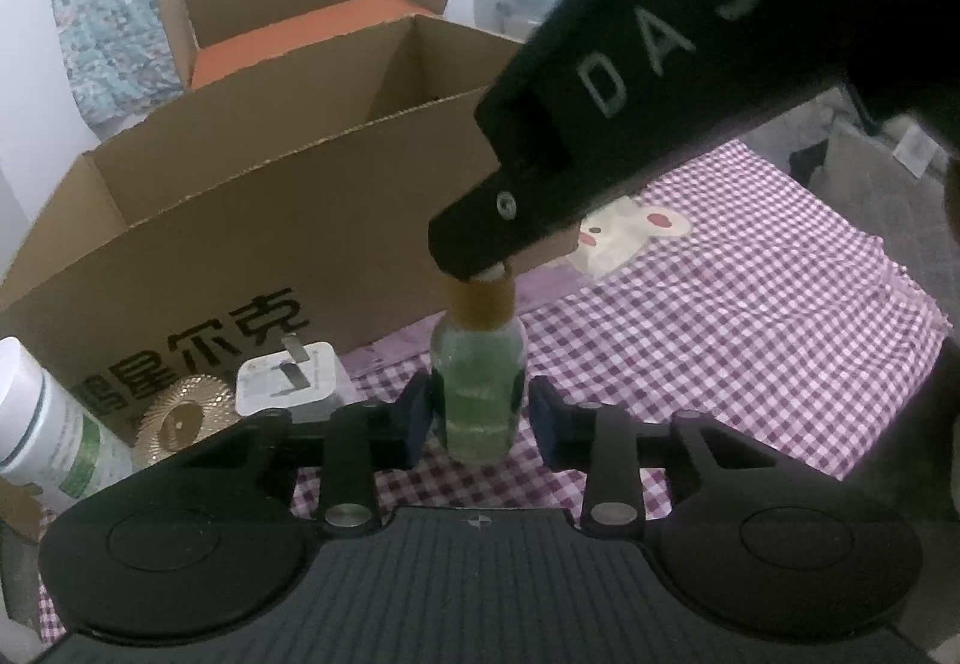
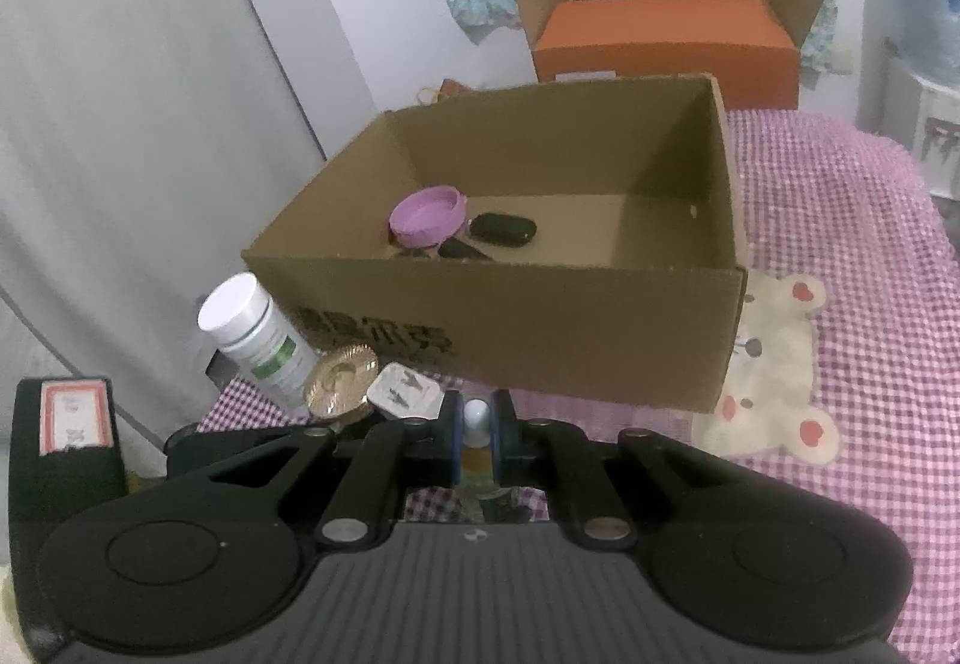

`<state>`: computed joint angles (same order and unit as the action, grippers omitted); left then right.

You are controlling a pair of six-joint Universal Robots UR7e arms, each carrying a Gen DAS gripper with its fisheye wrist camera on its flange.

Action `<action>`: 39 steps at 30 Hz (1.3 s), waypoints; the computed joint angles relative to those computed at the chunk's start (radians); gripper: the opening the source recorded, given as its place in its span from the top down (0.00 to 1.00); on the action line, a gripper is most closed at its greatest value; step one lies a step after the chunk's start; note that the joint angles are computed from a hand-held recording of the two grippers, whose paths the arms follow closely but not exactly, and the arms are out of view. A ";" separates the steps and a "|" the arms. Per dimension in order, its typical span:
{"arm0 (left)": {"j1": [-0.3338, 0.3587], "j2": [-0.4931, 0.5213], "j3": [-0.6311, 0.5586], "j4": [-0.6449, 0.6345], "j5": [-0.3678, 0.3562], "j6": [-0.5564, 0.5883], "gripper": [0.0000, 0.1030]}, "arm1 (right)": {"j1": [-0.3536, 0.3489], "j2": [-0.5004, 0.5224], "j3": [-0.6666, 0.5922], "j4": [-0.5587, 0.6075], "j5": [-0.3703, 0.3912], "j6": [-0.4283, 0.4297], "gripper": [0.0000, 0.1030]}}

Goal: Organize rigid objects
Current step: 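Lift the green dropper bottle with the right tool over the box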

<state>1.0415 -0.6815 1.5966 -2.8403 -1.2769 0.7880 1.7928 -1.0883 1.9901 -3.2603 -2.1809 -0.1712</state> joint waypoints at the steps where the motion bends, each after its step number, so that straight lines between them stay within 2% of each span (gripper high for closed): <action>1: 0.001 0.002 -0.003 0.005 -0.001 0.001 0.69 | -0.003 -0.001 0.002 0.006 0.003 0.008 0.90; 9: 0.000 0.012 0.005 -0.023 0.004 0.006 0.70 | -0.018 0.000 0.005 -0.007 0.031 0.002 0.88; 13: 0.002 0.006 -0.003 0.003 0.002 -0.010 0.70 | -0.022 -0.017 0.004 0.032 0.048 0.039 0.89; 19: -0.010 -0.040 0.008 0.015 -0.028 -0.017 0.70 | 0.025 -0.034 -0.012 0.049 0.023 0.029 0.89; 23: -0.027 -0.075 -0.022 0.047 -0.058 -0.039 0.70 | 0.065 -0.044 -0.056 0.056 0.028 -0.013 0.90; 27: -0.041 -0.065 -0.136 0.150 -0.083 -0.084 0.70 | 0.085 -0.040 -0.144 0.106 0.047 -0.063 0.90; 31: -0.048 0.005 -0.284 0.233 -0.067 -0.123 0.70 | 0.062 -0.017 -0.261 0.202 0.096 -0.075 0.90; 33: -0.049 0.060 -0.371 0.278 -0.046 -0.139 0.70 | 0.039 0.001 -0.323 0.260 0.119 -0.063 0.90; 39: -0.047 0.257 -0.711 0.526 0.035 -0.232 0.70 | -0.054 0.072 -0.501 0.431 0.189 -0.016 0.90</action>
<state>0.9949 -0.4245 0.8859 -2.3147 -1.2422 0.5564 1.7392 -1.0164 1.4890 -2.8293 -1.9919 -0.1872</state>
